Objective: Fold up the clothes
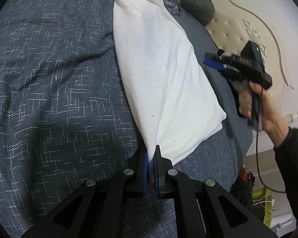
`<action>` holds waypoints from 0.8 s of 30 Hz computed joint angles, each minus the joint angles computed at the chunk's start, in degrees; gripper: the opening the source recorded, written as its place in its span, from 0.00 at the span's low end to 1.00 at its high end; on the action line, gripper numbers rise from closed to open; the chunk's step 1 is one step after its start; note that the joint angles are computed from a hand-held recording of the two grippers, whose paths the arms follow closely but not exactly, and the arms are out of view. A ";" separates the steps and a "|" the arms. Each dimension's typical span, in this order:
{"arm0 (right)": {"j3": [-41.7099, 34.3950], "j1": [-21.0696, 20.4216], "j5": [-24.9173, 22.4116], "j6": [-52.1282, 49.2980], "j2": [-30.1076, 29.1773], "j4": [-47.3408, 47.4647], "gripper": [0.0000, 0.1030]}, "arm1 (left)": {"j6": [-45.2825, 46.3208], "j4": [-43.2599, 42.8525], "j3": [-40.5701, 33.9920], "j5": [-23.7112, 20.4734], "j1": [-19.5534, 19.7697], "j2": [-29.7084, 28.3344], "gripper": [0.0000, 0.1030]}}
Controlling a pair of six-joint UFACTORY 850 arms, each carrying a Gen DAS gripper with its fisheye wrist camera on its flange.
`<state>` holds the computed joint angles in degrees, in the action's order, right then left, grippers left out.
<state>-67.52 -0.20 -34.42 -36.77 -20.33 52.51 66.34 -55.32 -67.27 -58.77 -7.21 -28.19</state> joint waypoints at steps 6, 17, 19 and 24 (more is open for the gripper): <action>5.38 -0.38 -0.37 0.36 3.33 0.02 0.28 | -0.75 0.12 -0.34 -0.03 0.06 -0.25 0.05; 14.59 -2.41 -4.81 -1.45 11.14 3.74 0.28 | -2.01 0.55 0.44 0.72 -0.14 0.56 0.05; 15.67 -1.65 -5.00 -1.60 11.64 2.91 0.26 | -2.30 0.96 0.85 1.86 -0.74 1.29 0.05; 17.53 -1.48 -3.33 -1.85 13.48 2.75 0.05 | -3.62 1.77 0.70 2.08 -1.01 1.39 0.05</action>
<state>-49.99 -1.68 -37.74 -38.62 -6.85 55.26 62.72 -53.55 -66.57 -56.69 -8.22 -26.80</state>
